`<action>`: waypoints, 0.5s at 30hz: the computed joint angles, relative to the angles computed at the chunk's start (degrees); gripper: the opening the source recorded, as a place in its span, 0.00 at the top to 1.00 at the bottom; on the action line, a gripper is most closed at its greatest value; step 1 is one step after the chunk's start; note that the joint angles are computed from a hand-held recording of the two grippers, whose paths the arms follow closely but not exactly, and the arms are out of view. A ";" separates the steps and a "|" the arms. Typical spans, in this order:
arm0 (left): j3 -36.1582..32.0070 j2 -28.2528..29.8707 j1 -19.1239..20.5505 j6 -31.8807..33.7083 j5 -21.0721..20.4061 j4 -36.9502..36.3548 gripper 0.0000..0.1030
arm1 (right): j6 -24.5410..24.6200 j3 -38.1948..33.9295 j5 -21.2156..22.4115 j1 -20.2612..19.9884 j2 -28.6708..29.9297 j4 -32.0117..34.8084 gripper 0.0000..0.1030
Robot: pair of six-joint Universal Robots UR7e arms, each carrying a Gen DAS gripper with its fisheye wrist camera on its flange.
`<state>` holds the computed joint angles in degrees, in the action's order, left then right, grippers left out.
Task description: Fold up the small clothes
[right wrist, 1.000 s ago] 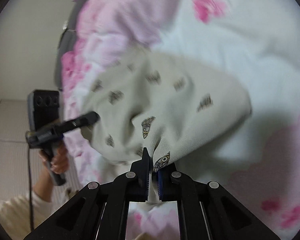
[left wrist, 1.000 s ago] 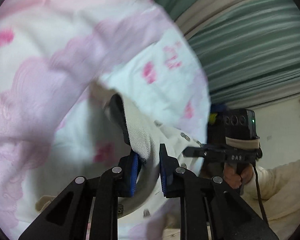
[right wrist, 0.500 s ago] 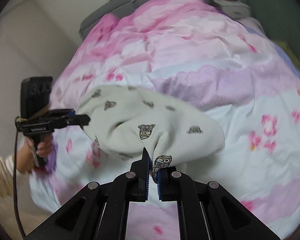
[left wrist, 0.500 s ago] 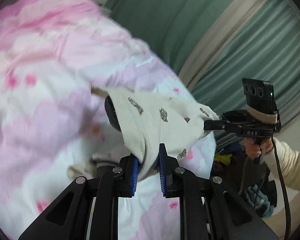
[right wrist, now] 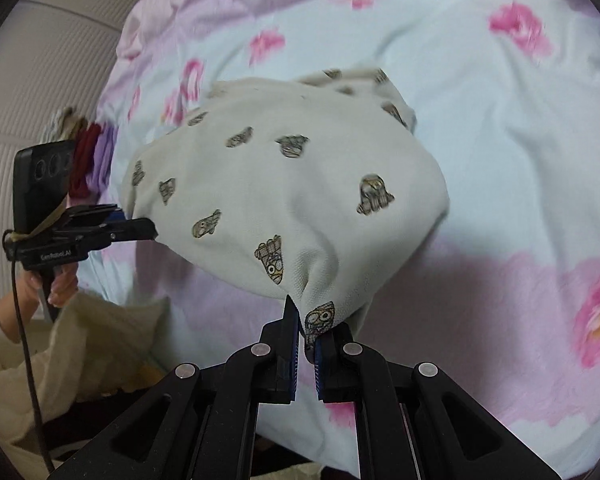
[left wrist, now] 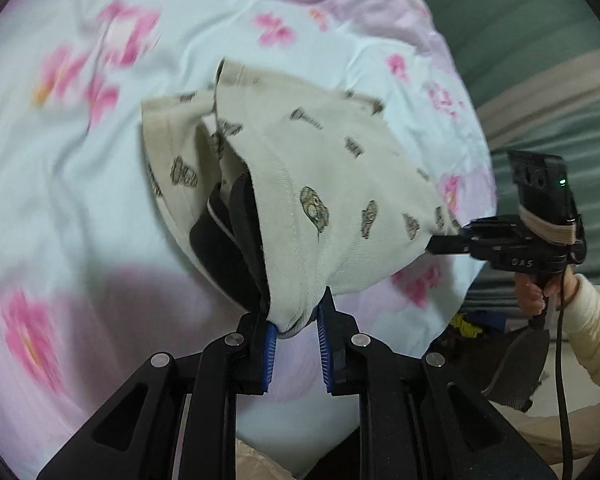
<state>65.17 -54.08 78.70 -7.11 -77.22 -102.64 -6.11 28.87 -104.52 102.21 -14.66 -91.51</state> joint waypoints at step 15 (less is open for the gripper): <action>10.64 -8.93 -6.08 -7.64 14.59 -3.91 0.38 | -2.76 18.26 -6.85 2.58 -9.80 -14.49 0.25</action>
